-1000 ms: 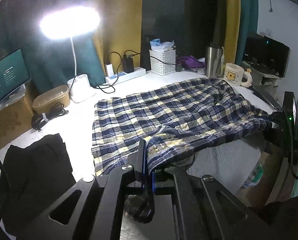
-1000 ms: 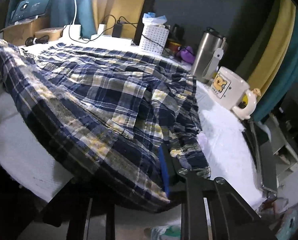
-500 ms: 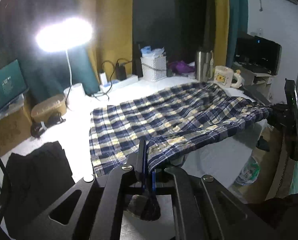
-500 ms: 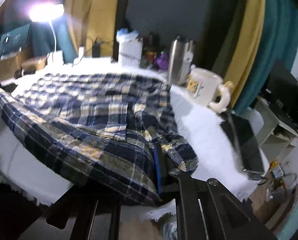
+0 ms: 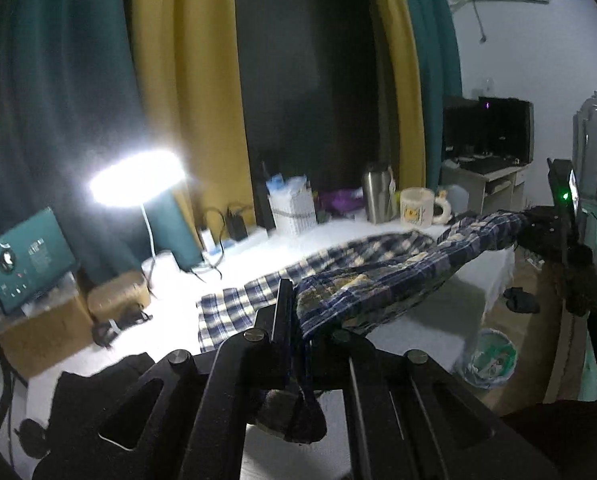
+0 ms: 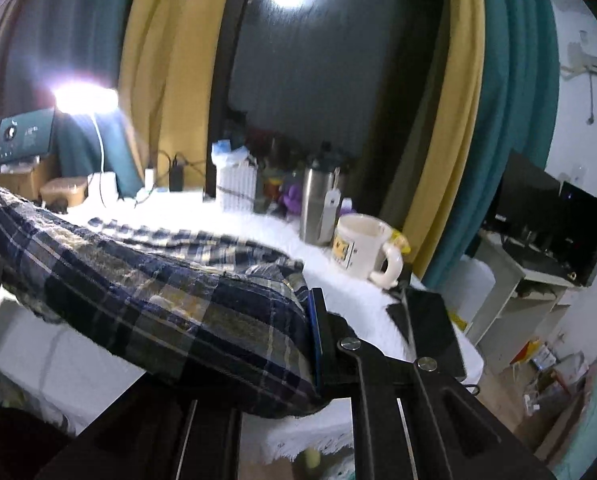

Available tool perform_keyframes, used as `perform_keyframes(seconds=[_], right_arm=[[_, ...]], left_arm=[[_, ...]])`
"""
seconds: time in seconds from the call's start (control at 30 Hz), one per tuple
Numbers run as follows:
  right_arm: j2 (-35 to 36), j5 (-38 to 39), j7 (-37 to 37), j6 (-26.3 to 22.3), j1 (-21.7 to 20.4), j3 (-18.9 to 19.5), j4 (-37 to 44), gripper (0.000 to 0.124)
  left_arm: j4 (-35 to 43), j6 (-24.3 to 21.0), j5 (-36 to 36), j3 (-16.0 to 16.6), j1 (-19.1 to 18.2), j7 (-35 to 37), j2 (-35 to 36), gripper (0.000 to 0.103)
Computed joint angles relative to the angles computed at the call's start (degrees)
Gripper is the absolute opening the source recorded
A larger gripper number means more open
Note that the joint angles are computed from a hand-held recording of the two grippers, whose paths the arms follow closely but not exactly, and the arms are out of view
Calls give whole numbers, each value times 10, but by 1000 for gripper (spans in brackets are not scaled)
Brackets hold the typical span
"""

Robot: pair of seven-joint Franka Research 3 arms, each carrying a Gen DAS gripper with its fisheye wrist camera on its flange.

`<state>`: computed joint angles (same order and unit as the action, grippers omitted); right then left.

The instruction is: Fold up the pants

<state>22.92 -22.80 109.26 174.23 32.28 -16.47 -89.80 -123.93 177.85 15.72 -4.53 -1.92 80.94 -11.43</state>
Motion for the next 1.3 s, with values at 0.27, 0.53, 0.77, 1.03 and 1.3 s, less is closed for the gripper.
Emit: perform_keyframes(seconds=[0.27, 0.53, 0.77, 1.03, 1.3], right_arm=[[-47, -81, 114, 49, 80, -103, -59, 11], [-81, -201, 231, 76, 126, -168, -89, 11], [-69, -153, 165, 54, 25, -44, -75, 11], [-19, -69, 74, 9, -20, 16, 0, 11], [61, 9, 2, -60, -39, 42, 130, 11]], left_arm=[[-26, 28, 66, -47, 47, -55, -51, 3], [-34, 36, 111, -70, 75, -82, -81, 3], [-22, 18, 125, -67, 79, -94, -59, 3], [19, 3, 111, -34, 50, -72, -9, 3], [83, -10, 18, 10, 6, 28, 59, 3]])
